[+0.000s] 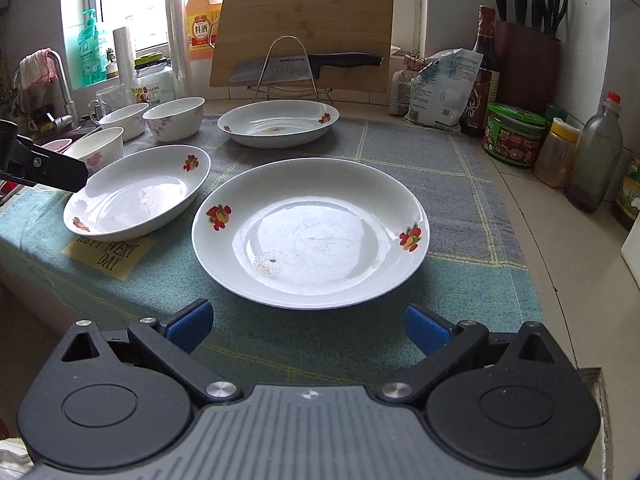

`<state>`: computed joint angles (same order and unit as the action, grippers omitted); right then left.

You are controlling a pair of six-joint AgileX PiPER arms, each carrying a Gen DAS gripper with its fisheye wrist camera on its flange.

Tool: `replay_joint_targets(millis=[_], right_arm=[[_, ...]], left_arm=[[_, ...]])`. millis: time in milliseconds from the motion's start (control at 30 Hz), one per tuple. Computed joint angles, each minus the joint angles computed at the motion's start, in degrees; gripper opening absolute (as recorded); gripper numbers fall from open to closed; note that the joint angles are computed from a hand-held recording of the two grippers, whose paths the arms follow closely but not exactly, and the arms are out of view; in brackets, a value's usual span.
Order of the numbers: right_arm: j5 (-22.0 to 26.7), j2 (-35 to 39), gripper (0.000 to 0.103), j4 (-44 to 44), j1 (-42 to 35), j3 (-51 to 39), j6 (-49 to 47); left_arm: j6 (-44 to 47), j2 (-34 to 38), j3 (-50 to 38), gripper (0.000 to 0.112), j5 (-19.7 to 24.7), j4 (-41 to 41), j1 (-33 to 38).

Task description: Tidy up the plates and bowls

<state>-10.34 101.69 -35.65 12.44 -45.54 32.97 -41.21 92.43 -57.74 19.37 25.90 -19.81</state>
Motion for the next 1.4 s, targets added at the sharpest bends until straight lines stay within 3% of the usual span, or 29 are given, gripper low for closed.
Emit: replay_joint_targets(millis=[133, 333, 500, 567, 733, 1000, 1267, 1400], right_arm=[[-2.6, 3.6, 0.103, 4.0, -0.6, -0.8, -4.6], [-3.8, 7.5, 0.103, 5.6, -0.9, -3.1, -7.2], [-4.8, 8.9, 0.103, 13.3, -0.1, -3.8, -16.3], [-5.7, 9.4, 0.103, 12.4, -0.4, -4.0, -15.9], [-10.7, 10.3, 0.103, 13.4, -1.1, -2.2, -18.0], [-16.1, 11.2, 0.103, 13.7, -2.7, -0.2, -21.5], [-20.9, 12.1, 0.103, 17.4, -2.5, 1.3, -24.7], [-22.1, 12.4, 0.103, 18.2, -2.3, 1.6, -24.9]], left_arm=[[-1.3, 1.2, -1.3, 0.102, -0.2, 4.3, -0.6], [14.5, 4.2, -5.2, 0.102, -1.8, -7.9, 1.6], [32.9, 8.8, -10.9, 0.102, -1.4, -22.9, 3.4], [41.2, 10.7, -13.6, 0.102, -0.4, -30.4, 4.3], [53.8, 17.2, -23.2, 0.102, 6.8, -41.7, 6.3], [65.1, 26.6, -38.2, 0.102, 18.0, -46.0, 6.3], [72.6, 39.0, -58.5, 0.102, 32.9, -48.3, 6.8], [75.4, 47.1, -72.6, 0.100, 43.2, -49.6, 7.5]])
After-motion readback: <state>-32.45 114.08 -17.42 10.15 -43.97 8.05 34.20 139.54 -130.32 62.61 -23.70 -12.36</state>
